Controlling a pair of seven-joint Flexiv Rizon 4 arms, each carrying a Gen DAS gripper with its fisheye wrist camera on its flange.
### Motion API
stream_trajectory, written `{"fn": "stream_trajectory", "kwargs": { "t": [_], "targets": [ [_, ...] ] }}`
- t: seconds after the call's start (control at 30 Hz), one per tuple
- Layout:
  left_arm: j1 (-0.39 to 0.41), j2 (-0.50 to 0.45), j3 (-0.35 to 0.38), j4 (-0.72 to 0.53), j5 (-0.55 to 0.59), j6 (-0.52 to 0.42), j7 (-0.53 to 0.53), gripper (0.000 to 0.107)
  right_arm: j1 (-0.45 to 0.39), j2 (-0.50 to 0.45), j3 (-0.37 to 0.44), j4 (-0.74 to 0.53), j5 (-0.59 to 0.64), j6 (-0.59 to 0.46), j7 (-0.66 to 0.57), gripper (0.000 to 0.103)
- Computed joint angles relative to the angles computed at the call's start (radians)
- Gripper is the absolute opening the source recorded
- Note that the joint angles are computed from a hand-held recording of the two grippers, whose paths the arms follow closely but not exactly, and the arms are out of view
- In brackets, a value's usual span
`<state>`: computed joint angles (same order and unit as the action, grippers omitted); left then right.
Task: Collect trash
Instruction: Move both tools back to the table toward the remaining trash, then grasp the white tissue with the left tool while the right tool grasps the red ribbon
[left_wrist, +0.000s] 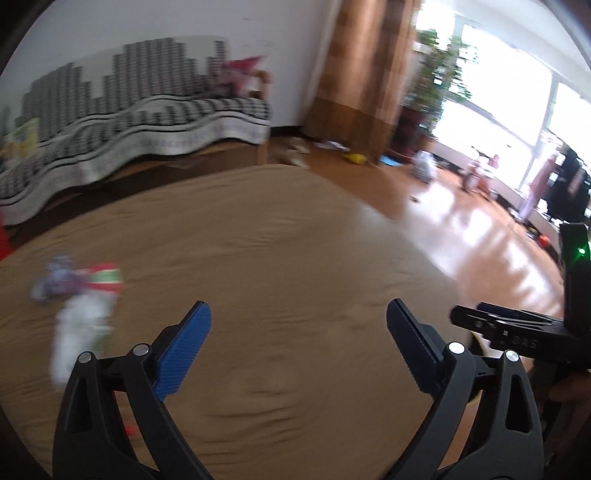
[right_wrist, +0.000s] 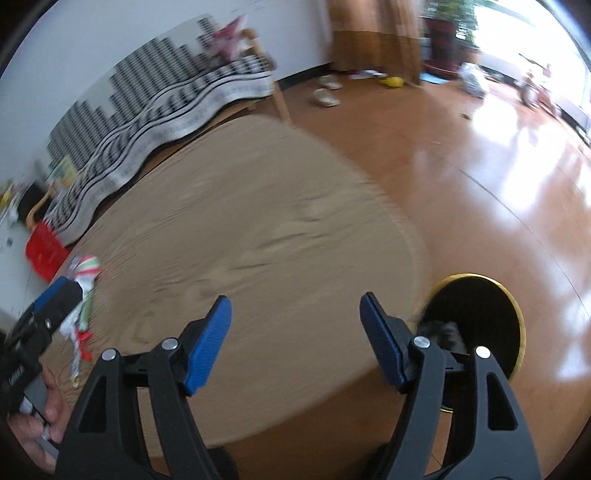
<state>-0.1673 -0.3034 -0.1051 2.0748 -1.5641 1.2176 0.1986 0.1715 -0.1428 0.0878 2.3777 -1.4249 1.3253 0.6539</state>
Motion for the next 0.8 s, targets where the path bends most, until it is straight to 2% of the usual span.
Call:
{"fn": "stream_trajectory", "kwargs": {
  "t": [0.13,0.37,0.67,0.73,0.77,0.8],
  "targets": [
    [0.088,-0.055,0.04,-0.069,0.02,0.005,0.016,0.093,0.084,-0.125,0.013,-0.141,0.077,-0.019,-0.1,0.07],
    [0.212,-0.165,0.033,-0.166,0.093,0.042,0.021,0.093,0.225,-0.272,-0.011,-0.317,0.247,-0.046,-0.289,0.07],
    [0.272,-0.236,-0.032,-0.21,0.173,0.103,-0.007,0.092,0.347,-0.396,-0.027,-0.49,0.456,-0.09,-0.536,0.07],
    [0.282,-0.246,-0.047,-0.214,0.191,0.107,-0.008,0.087,0.366,-0.412,-0.038,-0.511,0.492,-0.087,-0.573,0.07],
    [0.288,-0.247,-0.053,-0.213,0.202,0.102,-0.01,0.076,0.376,-0.42,-0.043,-0.523,0.511,-0.088,-0.592,0.07],
    [0.296,-0.248,-0.052,-0.211,0.229,0.085,-0.025,0.057,0.385,-0.426,-0.051,-0.53,0.526,-0.084,-0.607,0.07]
  ]
}}
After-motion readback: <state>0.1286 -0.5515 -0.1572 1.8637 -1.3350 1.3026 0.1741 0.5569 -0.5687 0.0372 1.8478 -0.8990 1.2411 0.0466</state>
